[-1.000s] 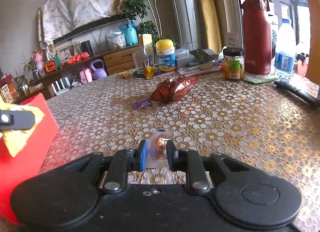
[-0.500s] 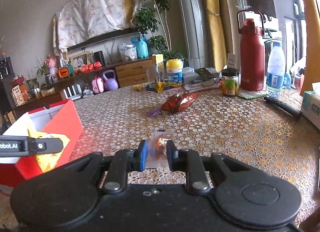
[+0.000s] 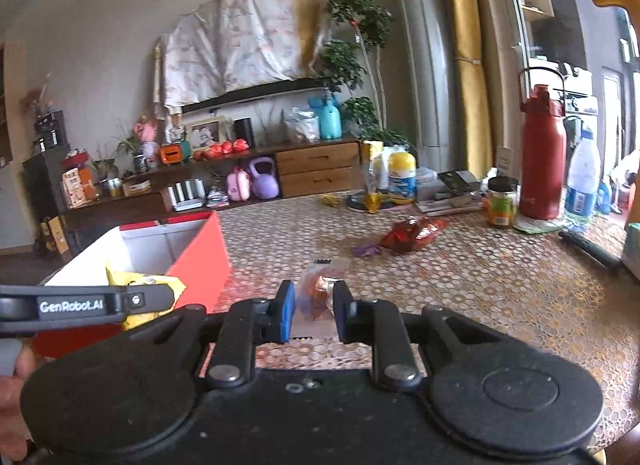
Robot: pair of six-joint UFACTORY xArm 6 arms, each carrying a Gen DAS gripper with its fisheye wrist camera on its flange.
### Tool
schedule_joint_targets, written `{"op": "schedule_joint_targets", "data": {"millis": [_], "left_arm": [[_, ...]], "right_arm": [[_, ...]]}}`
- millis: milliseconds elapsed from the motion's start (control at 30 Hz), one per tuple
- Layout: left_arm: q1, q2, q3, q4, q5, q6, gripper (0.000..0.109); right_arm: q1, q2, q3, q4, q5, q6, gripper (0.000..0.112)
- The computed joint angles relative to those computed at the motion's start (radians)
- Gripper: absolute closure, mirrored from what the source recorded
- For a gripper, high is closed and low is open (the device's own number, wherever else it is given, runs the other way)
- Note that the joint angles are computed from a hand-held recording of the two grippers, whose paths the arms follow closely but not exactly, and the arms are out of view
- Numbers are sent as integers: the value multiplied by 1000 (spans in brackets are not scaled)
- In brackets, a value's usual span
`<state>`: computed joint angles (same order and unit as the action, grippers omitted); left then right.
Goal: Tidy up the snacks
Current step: 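Carry the yellow packet and clear packet over the white box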
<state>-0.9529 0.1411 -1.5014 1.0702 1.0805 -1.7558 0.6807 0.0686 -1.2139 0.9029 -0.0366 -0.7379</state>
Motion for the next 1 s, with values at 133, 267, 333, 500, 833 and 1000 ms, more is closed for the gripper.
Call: {"op": "schedule_joint_targets", "data": {"millis": [133, 267, 333, 500, 833, 1000], "left_arm": [[-9, -37, 46, 17, 34, -42, 72], [-15, -66, 79, 24, 65, -65, 72], [-15, -79, 95, 26, 71, -72, 72], [-19, -116, 136, 32, 105, -94, 72], [-10, -192, 214, 27, 198, -116, 72], [16, -243, 269, 19, 226, -119, 72]], "right_arm": [[24, -7, -4, 49, 10, -62, 92], [51, -9, -18, 102, 32, -128, 92], [63, -8, -29, 143, 49, -173, 92], [85, 5, -64, 192, 90, -242, 92], [122, 71, -182, 245, 163, -346, 92], [132, 140, -278, 202, 209, -321, 92]]}}
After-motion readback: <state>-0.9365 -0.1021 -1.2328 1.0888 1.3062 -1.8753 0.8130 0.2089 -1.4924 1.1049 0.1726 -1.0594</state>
